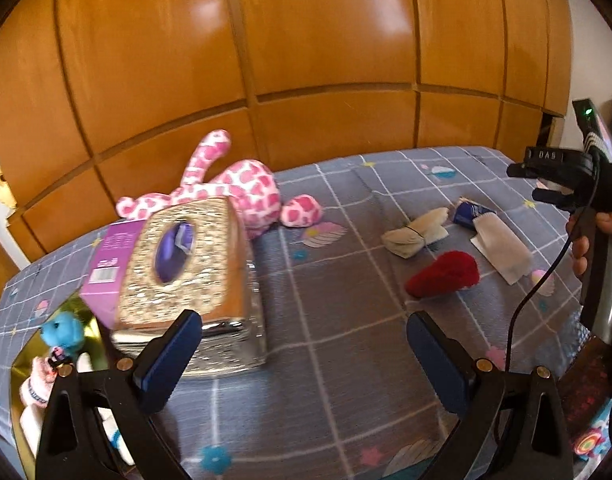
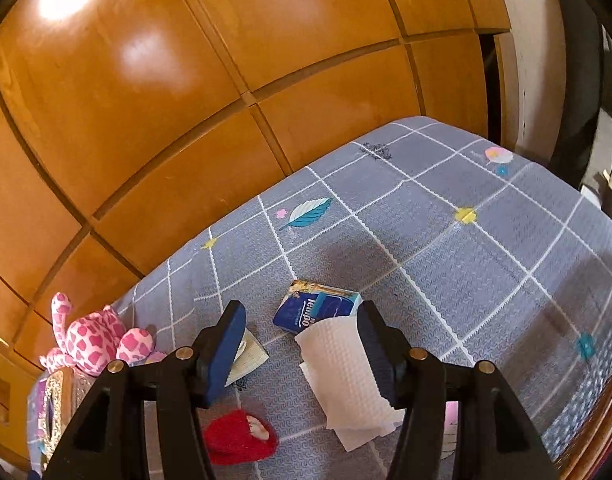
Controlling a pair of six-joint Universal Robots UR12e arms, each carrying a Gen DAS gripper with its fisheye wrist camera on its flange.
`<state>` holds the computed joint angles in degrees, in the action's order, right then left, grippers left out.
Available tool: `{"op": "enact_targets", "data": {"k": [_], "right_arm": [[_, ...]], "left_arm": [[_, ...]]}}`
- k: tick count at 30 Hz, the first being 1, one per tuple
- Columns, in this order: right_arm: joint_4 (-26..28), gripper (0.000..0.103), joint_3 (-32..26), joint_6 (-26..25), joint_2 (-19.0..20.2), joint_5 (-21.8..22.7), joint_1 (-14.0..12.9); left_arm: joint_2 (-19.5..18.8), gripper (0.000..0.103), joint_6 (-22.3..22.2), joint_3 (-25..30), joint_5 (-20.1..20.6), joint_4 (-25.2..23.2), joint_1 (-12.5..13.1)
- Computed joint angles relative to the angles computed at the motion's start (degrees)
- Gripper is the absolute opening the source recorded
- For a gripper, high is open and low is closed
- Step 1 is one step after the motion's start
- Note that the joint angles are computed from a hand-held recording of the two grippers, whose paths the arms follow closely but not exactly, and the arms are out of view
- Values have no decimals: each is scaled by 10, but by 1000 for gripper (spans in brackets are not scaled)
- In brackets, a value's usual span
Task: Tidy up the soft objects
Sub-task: 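Move both tools back toward the red hat and paper towel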
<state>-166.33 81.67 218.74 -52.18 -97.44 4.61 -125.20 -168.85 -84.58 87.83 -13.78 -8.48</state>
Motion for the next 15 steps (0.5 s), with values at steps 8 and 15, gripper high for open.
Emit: {"op": "enact_targets", "data": {"k": [8, 15], "right_arm": [[-19, 59, 16, 45, -5, 13, -9], [-46, 60, 42, 137, -11, 45, -27]], "left_arm": [[-22, 102, 3, 32, -18, -65, -8], [-33, 101, 3, 42, -14, -96, -12]]}}
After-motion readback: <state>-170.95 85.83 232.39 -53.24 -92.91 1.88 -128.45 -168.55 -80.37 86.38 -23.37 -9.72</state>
